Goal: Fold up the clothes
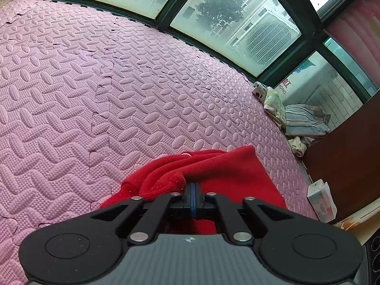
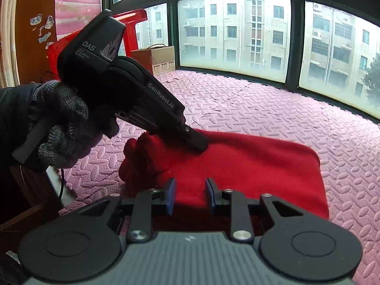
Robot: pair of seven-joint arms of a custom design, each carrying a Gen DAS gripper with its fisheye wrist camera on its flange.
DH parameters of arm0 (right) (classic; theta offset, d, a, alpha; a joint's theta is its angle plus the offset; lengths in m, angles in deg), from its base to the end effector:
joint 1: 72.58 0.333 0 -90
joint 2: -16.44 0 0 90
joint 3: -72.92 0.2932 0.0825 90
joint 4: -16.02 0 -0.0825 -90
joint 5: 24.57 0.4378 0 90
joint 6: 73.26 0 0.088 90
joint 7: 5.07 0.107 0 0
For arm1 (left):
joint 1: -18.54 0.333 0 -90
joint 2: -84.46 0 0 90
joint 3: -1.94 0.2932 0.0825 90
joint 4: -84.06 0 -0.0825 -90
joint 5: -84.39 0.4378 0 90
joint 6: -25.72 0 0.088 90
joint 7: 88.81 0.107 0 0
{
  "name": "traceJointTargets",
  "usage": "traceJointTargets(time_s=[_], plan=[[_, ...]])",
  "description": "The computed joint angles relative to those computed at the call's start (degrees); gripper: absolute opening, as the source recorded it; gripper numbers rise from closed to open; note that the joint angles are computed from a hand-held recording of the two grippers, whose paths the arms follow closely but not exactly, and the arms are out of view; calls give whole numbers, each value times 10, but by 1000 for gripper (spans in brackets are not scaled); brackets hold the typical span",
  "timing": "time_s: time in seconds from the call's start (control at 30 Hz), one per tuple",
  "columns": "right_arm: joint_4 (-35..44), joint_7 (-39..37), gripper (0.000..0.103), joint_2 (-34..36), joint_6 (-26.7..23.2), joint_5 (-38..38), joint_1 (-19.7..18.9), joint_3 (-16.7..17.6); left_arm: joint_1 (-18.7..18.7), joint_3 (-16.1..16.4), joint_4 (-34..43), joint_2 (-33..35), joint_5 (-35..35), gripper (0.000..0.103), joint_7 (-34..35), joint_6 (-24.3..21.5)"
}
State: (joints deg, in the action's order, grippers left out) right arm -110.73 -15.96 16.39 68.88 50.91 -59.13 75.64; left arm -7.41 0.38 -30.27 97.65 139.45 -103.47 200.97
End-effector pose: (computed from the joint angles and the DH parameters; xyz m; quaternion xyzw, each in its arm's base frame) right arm 0.5717 0.1619 0.3488 -0.8621 0.2332 -0.0860 0.4416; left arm 0.5581 -0.3628 0.3653 -0.7614 0.4926 -0.4147 0.0748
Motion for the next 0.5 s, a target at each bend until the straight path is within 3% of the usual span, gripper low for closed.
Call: traceJointTargets(time_s=[0.2, 0.3, 0.5], plan=[[-10, -28, 31, -16, -14, 36, -6, -9, -3, 1, 1, -3, 23, 3, -17, -10], [-7, -46, 36, -22, 21, 72, -8, -13, -2, -1, 2, -3, 39, 3, -32, -12], [2, -40, 37, 0, 101, 92, -11, -13, 4, -11, 7, -2, 59, 3, -43, -27]])
